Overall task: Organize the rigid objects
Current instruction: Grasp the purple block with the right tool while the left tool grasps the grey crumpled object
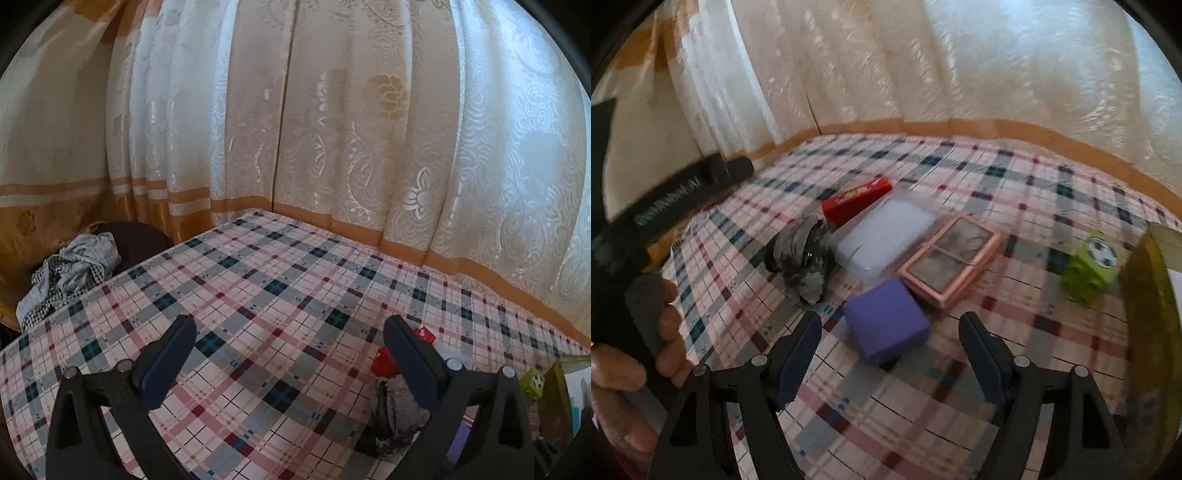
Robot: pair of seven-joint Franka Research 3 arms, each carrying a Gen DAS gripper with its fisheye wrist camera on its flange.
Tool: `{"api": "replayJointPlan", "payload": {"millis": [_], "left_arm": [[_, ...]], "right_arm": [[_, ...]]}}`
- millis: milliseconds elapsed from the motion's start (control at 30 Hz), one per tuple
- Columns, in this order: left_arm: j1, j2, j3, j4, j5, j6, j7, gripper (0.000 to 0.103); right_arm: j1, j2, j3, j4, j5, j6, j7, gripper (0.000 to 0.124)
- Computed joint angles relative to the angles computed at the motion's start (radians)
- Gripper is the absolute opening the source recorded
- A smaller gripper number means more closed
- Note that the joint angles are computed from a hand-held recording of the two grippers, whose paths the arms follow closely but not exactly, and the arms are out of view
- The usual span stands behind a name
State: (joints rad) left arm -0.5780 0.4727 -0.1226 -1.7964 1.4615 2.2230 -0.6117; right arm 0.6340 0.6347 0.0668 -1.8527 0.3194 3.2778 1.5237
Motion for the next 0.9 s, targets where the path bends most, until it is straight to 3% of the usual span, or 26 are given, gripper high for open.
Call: {"api": "replayJointPlan", "payload": {"millis": [67, 133, 233, 367, 500, 567, 633, 733, 900], "left_arm": [[0.002, 0.005, -0.003, 0.006, -0.009, 0.006, 0.022, 0.103], [0.0, 0.011, -0.003, 0.016, -0.018, 0.009, 0.05, 0.103], [0.002, 0.013, -0.001, 0.019, -0.01, 0.042, 0.065, 0.103], [0.013, 0.028, -0.001, 0.035, -0.016, 0.123, 0.117, 0.103], [0.029, 0.05, 0.003, 0.056, -0.012, 0.26, 0.171, 0.103], [0.023, 0.066, 0.008, 0.074, -0.011, 0.3, 0.212, 0.103], [0.007, 0.086, 0.013, 0.1, -0.029, 0.299, 0.281, 0.103], [-0.014, 0.113, 0.02, 0.133, -0.079, 0.278, 0.375, 0.099], [-0.01, 0.147, 0.028, 0.159, -0.233, 0.28, 0.501, 0.081]], "right_arm": [[0.031, 0.016, -0.035, 0.038, -0.003, -0.045, 0.008, 0.079], [0.111, 0.029, -0.125, 0.063, -0.01, -0.076, 0.041, 0.075], [0.202, 0.034, -0.234, 0.061, -0.063, -0.092, 0.111, 0.054], [0.139, 0.016, -0.166, 0.037, -0.07, -0.071, 0.082, 0.053], [0.108, -0.02, -0.126, -0.035, -0.053, -0.004, 0.082, 0.053], [0.155, -0.039, -0.174, -0.082, -0.012, 0.06, 0.082, 0.053], [0.283, -0.047, -0.304, -0.125, 0.073, 0.115, 0.071, 0.053], [0.407, -0.054, -0.422, -0.181, 0.192, 0.179, 0.031, 0.053], [0.364, -0.085, -0.372, -0.23, 0.248, 0.242, -0.01, 0.053]]}}
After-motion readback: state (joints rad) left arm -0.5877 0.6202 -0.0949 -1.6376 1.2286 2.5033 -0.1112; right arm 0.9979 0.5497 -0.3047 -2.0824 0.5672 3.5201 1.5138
